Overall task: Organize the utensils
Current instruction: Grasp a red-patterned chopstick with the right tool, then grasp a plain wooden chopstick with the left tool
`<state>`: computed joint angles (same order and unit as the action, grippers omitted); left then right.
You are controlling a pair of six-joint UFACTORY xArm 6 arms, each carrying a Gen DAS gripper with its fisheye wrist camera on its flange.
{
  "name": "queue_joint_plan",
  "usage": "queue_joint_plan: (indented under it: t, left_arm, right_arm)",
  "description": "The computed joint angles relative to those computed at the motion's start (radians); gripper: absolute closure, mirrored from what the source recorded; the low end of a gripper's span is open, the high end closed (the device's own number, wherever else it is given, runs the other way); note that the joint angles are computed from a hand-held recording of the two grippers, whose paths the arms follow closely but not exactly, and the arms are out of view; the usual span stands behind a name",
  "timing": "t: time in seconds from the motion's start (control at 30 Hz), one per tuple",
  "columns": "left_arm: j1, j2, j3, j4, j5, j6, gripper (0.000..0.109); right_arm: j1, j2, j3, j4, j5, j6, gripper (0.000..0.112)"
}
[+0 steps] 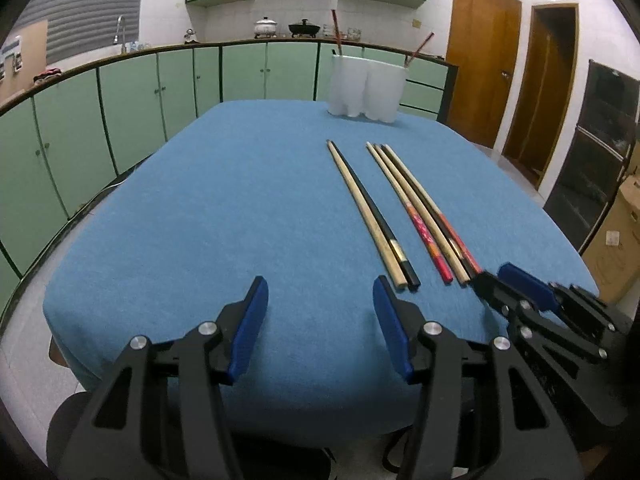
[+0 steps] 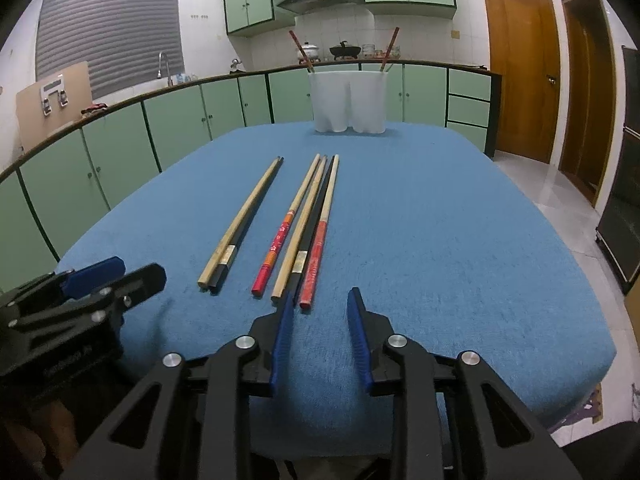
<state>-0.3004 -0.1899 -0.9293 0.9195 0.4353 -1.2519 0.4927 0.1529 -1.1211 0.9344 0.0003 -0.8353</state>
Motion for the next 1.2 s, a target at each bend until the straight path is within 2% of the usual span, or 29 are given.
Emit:
queue_joint_plan:
  t: [0.13,0.3,0.73,0.9,1.2]
  left_arm:
    - [-0.007,0.019,-0.01,-0.011,-0.006,0.022,0.056]
    - [-0.031,0.045,-0.034,-0.004,0.002,0.031,0.055]
    - [-0.041,0.096,-0.102,0.046,0.098,-0.053,0.056]
    - [-0.03,0.095,-0.093,0.028,0.046,-0.015,0.057]
    - [-0.04,0.136,-0.132,0.074,0.064,-0.051,0.056]
  right_arm:
    - [-0.018,0.01,-0.012,-0.034,0.007,0.033,0.107]
    - [-0.027,0.007,-0.018,0.033,0.025,-0.024,0.107]
    - [-0.053,0.003,-0.017,0.021,0.038,0.028,0.107]
    - [-0.051,0.004,-0.018,0.025,0.033,0.024,0.107]
    - [-0.041,0.007,-0.012,0.054,0.009,-0.014,0.106]
